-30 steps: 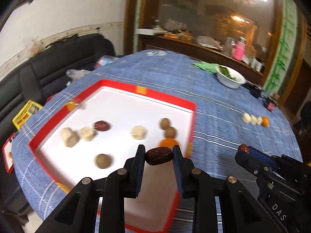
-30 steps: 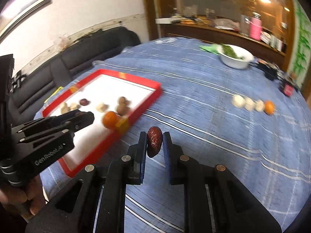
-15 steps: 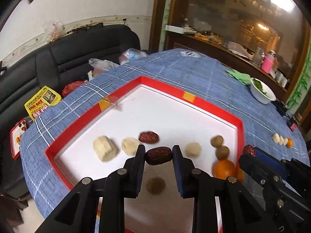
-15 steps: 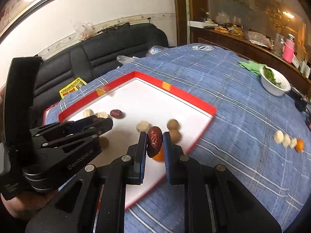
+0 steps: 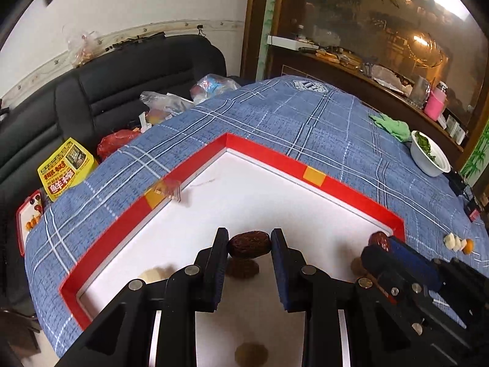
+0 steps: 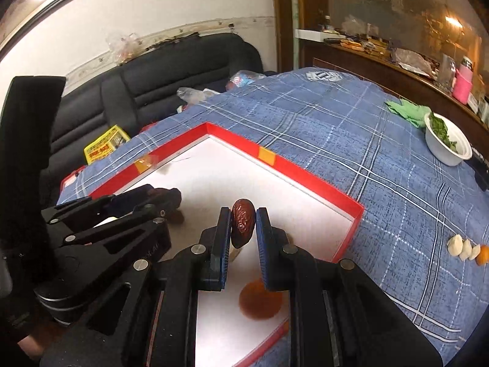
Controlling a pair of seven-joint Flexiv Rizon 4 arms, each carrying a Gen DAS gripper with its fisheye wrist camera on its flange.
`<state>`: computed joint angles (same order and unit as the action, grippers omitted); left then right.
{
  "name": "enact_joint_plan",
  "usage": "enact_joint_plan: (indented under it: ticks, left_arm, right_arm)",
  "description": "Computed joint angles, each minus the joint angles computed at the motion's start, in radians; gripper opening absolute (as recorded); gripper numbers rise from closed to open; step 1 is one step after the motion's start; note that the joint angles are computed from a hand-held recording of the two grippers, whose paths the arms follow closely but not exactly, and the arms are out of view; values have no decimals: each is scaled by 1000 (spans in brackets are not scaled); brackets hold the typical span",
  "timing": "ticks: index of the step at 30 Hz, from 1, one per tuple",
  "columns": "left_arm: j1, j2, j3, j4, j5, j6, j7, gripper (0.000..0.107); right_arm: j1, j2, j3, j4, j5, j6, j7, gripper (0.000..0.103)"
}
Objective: Organize fruits
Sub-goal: 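Carry both red dates over the white tray with both tools, then open both tools to drop the red dates into the tray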
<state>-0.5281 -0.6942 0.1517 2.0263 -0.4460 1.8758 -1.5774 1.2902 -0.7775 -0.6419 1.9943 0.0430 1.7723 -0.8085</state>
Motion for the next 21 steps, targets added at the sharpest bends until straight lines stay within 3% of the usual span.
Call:
enact_joint_plan:
  ticks: [6,8,13,15,17,21]
  left_arm:
    - [-83,-39,109,-66,-38,-110,-15,27]
    - [-143,-60,188,-85,-41,-161,-46,27]
    - [-168,-68,243,-110,8,-266,-92,28]
    - [-186,-66,268,-116,26,-305,-123,43]
    - [-209,-63,297,-111,45,-313,-164,59]
    - [-255,-45,351,-77,85,-286,-249,64]
  right_arm:
    - [-17,-13,2,-19,0,-10,19,15]
    - [-49,-5,32,-28,-15,-24,19,16]
    - [-100,6,81,-34,-59,-48,34,16]
    - [-129,21,115,-38,-93,-84,34,19]
    - [-106,20,87,-22,-114,-76,48,44]
    - [-44,29,21,26,-87,-24,61,46]
